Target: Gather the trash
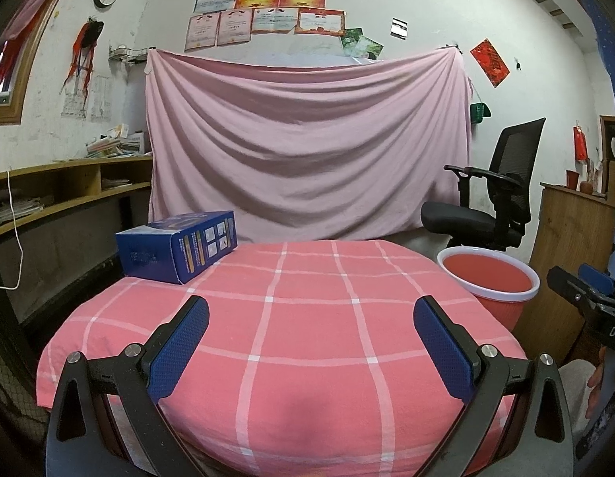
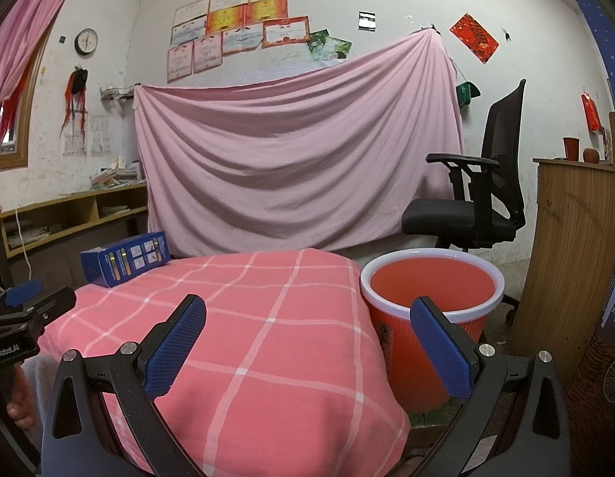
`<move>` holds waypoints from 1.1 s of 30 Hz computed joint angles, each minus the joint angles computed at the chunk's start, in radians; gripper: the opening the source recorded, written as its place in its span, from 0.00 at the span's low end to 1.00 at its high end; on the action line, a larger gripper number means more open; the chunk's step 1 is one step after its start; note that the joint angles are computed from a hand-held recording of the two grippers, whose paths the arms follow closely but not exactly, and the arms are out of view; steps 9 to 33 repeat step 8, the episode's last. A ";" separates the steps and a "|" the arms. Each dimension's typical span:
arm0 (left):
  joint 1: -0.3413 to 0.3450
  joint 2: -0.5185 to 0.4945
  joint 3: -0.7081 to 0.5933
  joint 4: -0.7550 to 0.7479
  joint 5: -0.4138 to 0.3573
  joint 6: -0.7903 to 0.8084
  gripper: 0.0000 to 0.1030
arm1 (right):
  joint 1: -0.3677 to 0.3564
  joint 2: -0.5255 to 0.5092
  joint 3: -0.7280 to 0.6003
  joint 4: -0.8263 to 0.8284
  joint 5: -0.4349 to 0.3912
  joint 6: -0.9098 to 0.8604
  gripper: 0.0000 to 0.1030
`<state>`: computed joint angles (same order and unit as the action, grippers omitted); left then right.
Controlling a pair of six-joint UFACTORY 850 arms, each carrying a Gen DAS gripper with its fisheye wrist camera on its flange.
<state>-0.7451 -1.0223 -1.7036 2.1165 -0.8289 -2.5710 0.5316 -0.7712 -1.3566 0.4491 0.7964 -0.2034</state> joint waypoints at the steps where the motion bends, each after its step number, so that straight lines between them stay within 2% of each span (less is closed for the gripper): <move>1: 0.000 0.000 -0.002 -0.002 0.003 -0.001 0.98 | 0.001 -0.001 0.000 0.002 -0.001 -0.002 1.00; 33: -0.005 -0.003 -0.014 -0.025 0.002 0.011 0.98 | 0.002 -0.003 -0.003 0.002 -0.003 -0.005 1.00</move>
